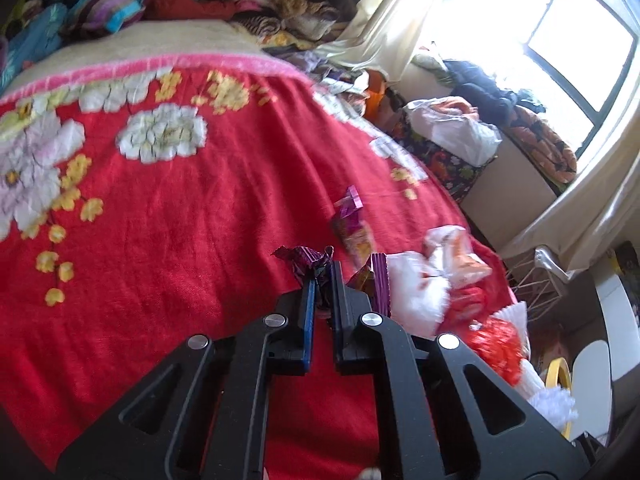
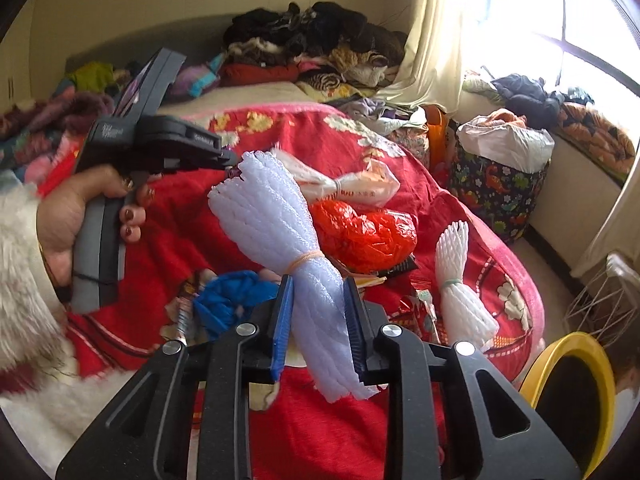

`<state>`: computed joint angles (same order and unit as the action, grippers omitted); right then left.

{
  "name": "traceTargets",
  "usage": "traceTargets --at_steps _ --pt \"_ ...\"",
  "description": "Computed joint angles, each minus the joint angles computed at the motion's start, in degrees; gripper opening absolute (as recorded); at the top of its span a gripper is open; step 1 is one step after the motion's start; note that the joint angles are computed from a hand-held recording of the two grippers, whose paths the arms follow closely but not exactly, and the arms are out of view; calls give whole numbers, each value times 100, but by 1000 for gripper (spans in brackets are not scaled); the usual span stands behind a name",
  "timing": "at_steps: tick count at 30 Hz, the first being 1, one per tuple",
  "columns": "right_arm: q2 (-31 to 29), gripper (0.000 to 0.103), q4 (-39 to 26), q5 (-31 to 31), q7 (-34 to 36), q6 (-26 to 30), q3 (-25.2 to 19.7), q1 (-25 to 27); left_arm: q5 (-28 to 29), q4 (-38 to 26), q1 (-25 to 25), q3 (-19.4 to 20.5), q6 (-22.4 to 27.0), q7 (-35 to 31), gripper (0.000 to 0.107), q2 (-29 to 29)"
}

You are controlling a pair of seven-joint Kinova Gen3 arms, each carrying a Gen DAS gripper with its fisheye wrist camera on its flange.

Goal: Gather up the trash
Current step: 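Carry the foam bundle and purple wrapper with both tools over the yellow bin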

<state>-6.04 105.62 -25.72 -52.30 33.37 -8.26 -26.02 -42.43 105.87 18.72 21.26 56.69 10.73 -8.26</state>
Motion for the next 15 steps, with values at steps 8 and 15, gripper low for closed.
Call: traceTargets --at_steps 8,15 --pt "-226 23 57 -613 165 45 318 98 -599 -535 344 433 712 -13 3 55" --pt "-411 23 158 -869 225 24 556 178 -1016 -1013 840 449 954 -179 3 391"
